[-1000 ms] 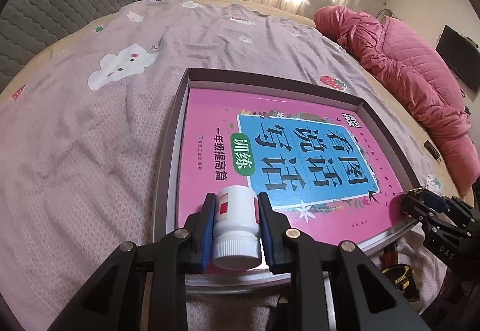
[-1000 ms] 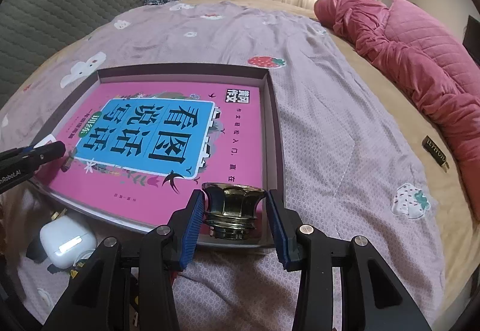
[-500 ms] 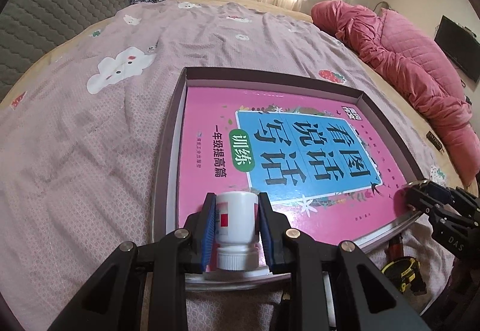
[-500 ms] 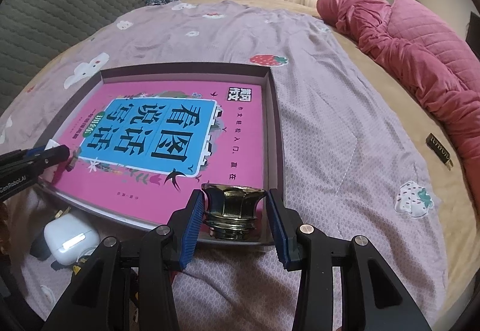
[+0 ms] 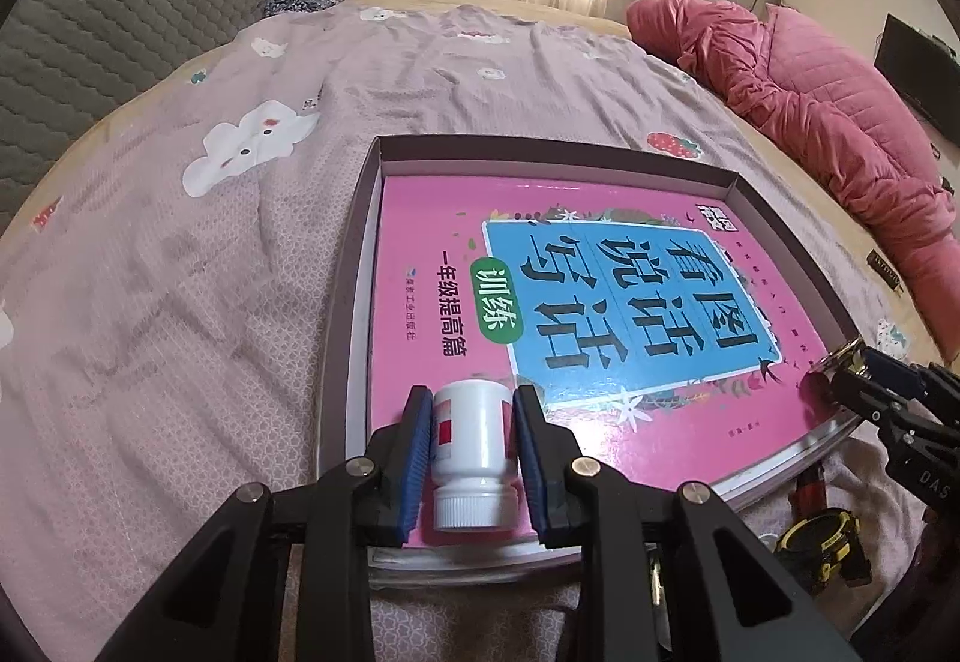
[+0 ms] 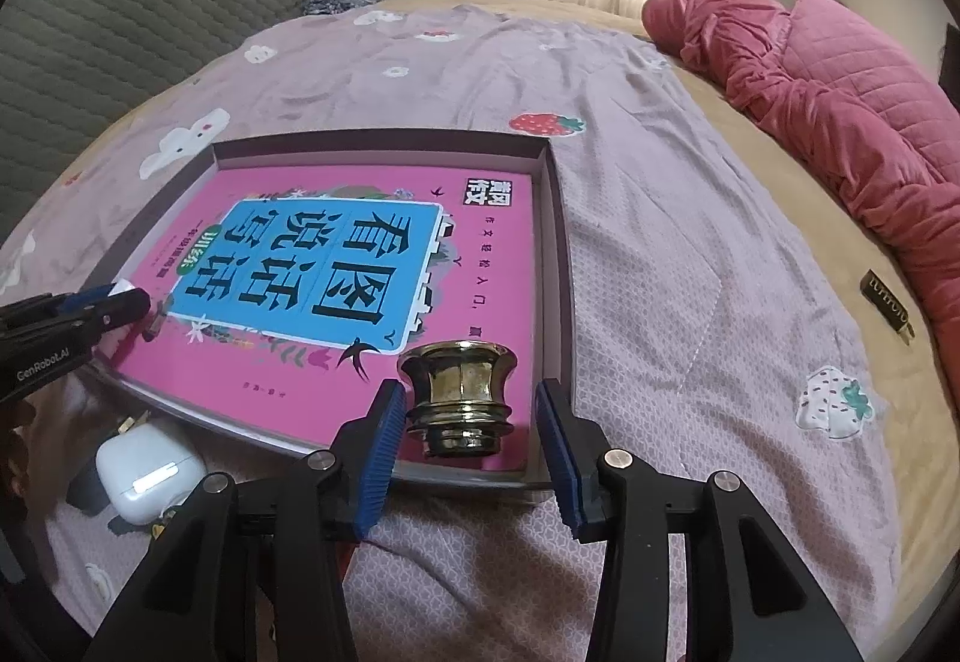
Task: Organize rigid objects
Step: 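Carry the pill bottle and brass knob into the grey tray and lower them, then open both grippers to release the bottle and knob, then withdraw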
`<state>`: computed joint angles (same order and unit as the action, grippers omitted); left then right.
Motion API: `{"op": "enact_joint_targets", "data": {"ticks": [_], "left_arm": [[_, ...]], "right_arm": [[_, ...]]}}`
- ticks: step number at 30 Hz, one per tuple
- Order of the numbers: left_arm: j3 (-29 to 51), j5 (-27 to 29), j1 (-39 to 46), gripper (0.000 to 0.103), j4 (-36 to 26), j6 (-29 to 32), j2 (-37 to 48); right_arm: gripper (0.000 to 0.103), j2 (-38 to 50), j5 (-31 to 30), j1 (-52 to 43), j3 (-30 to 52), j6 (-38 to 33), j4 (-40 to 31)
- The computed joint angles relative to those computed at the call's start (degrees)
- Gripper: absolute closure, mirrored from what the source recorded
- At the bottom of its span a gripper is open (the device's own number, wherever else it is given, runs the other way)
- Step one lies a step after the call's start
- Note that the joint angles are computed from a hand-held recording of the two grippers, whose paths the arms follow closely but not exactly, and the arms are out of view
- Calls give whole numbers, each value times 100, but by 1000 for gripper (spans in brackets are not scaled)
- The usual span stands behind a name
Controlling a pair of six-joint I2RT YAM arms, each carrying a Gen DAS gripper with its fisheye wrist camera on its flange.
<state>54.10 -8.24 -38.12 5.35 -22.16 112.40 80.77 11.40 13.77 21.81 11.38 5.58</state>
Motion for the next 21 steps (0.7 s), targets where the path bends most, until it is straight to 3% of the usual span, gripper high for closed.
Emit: {"op": "enact_joint_targets", "data": {"ticks": [6, 21], "left_arm": [[-78, 75, -1, 75, 2, -44, -79], [-483, -204, -310, 60, 55, -104, -508]], "right_arm": [[50, -71, -8, 43, -28, -40, 6], [48, -396, -119, -25, -217, -174, 97]]}}
